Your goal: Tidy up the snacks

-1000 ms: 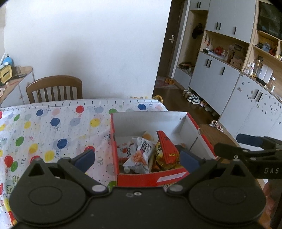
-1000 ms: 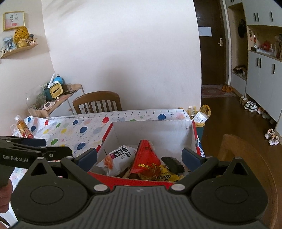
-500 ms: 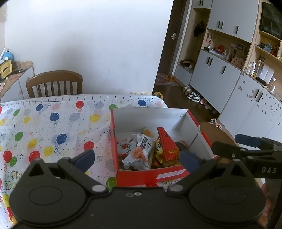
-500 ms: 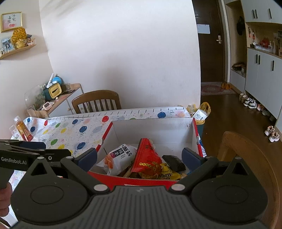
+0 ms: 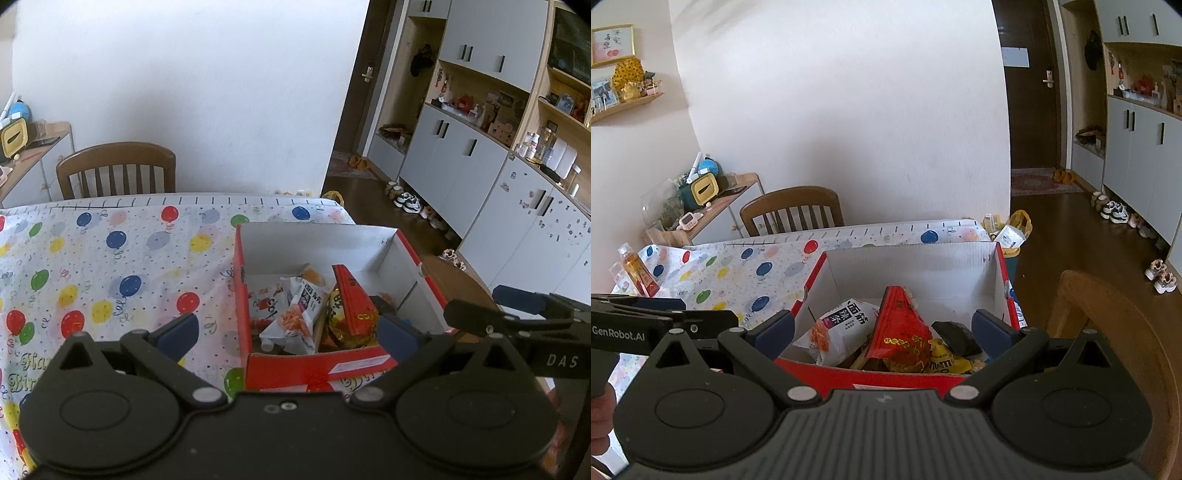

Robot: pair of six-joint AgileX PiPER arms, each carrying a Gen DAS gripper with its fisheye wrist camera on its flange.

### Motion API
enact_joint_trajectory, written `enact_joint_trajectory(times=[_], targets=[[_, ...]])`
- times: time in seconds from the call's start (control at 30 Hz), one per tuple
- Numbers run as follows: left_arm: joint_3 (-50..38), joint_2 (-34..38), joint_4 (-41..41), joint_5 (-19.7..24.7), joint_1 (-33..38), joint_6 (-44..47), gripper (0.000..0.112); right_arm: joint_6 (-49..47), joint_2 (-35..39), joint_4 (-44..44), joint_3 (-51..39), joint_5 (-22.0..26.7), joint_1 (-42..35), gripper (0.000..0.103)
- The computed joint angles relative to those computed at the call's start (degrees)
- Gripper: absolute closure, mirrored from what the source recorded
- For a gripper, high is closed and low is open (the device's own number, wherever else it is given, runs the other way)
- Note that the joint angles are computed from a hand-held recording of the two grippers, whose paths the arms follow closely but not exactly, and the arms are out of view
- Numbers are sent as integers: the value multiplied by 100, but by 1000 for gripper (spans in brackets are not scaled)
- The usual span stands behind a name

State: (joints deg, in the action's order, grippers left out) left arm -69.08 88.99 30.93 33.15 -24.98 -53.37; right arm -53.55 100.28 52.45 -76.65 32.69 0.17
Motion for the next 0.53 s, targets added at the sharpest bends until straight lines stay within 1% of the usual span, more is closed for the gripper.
enact_joint_trajectory(times=[0.53], targets=[[77, -11, -43, -76, 14, 14, 10, -29, -33, -10, 200, -73, 41, 0]])
